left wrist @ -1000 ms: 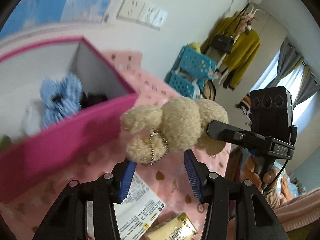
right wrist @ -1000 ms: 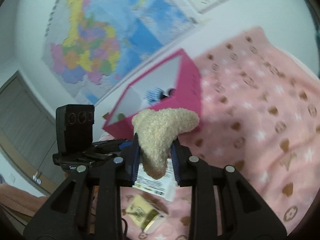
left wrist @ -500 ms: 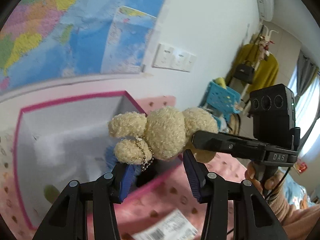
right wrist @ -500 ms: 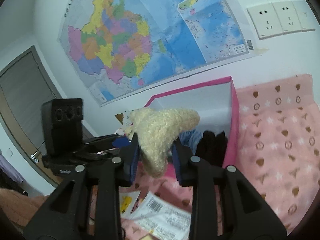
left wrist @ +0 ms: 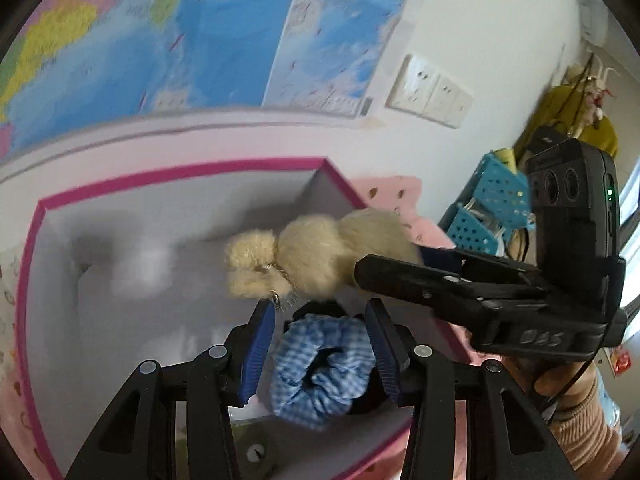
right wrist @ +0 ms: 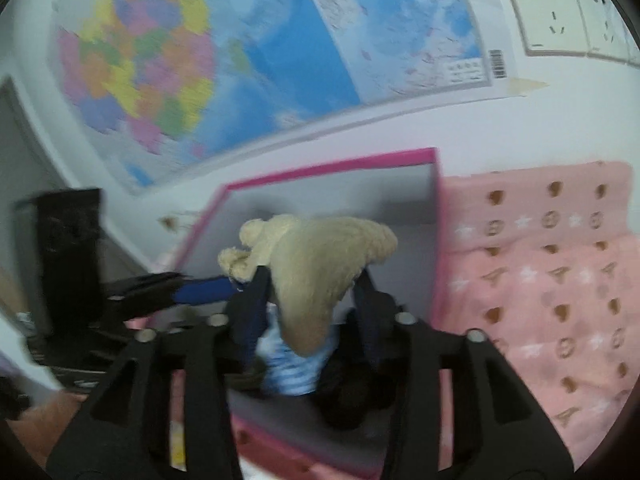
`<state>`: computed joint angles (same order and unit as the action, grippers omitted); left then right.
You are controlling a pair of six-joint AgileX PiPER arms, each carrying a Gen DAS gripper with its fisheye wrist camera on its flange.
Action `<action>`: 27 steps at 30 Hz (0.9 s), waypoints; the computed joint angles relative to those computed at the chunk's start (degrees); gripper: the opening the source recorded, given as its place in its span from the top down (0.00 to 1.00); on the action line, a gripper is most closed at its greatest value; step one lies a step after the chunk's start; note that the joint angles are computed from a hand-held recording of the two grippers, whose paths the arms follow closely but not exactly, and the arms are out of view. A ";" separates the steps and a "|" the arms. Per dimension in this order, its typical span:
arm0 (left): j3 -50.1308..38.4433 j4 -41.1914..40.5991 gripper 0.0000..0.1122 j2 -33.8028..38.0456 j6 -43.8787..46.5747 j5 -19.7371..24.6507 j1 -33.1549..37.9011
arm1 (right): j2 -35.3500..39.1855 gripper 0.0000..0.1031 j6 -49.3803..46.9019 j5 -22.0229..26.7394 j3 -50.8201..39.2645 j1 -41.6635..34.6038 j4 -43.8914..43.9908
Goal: Organize soft objects
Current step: 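Lift the teddy bear into the magenta box and open the right gripper, then grasp the white barcoded wet-wipe pack with the right gripper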
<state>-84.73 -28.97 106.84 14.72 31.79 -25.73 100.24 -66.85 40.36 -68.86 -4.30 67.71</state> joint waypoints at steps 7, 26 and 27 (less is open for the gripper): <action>7.07 -0.97 0.56 -4.38 2.13 -3.36 0.29 | -3.75 0.46 -1.55 -7.95 5.94 0.98 -1.59; 33.13 -16.21 0.50 -28.54 19.85 -12.39 -4.18 | -23.63 0.44 -19.36 13.07 27.89 -12.03 8.04; 34.53 -16.51 0.50 -29.27 19.74 -12.72 -4.60 | -23.88 0.44 -19.86 13.95 28.96 -12.79 7.65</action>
